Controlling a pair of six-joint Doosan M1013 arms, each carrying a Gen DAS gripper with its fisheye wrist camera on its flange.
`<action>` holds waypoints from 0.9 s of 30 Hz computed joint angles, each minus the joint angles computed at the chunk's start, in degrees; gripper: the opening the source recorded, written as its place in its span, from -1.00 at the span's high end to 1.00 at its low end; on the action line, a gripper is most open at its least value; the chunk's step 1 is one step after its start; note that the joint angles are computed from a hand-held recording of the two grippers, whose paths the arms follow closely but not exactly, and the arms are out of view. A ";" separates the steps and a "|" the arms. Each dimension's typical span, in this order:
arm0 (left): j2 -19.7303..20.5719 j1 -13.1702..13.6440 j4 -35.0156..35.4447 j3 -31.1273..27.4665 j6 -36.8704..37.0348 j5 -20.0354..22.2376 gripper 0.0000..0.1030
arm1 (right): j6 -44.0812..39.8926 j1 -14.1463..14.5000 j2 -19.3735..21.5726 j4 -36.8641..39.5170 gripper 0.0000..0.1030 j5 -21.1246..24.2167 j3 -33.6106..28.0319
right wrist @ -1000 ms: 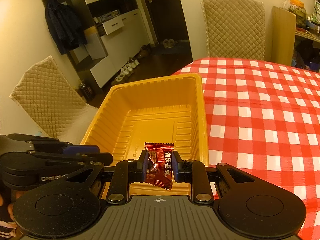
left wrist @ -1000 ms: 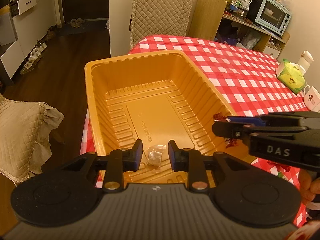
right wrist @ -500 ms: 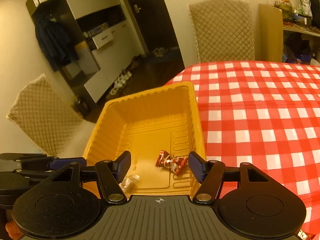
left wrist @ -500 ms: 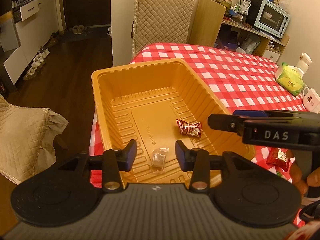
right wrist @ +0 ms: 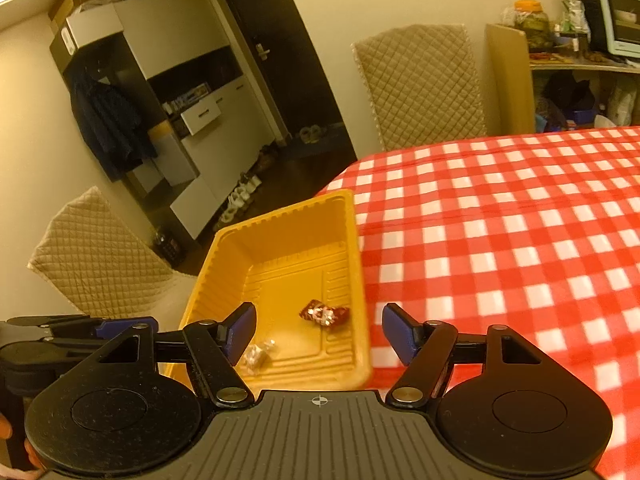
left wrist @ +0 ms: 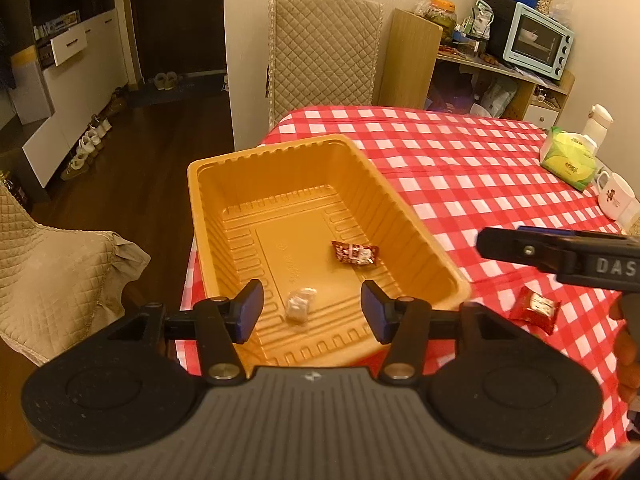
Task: Organize snacks
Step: 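Open the right gripper over the tray while the left gripper releases the clear candy into it, then move both grippers back over the snack pile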
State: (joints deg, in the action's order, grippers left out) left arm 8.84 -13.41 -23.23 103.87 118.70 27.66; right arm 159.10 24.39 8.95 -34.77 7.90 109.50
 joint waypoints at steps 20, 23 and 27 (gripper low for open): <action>-12.00 -7.45 6.34 12.73 -10.89 -0.53 -0.07 | 10.01 1.88 -16.45 -8.14 -0.42 6.44 15.93; -13.16 -8.58 7.82 14.37 -13.37 -0.15 -0.07 | 6.65 2.12 -17.96 -4.83 -0.42 7.47 17.53; -14.38 -9.44 9.43 15.95 -15.65 0.77 -0.07 | 4.01 3.06 -19.31 -1.27 -0.42 8.70 19.17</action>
State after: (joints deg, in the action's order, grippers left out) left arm -5.54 -22.84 -13.80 119.82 103.05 28.44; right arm 163.10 27.45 -10.36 -36.03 16.60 128.67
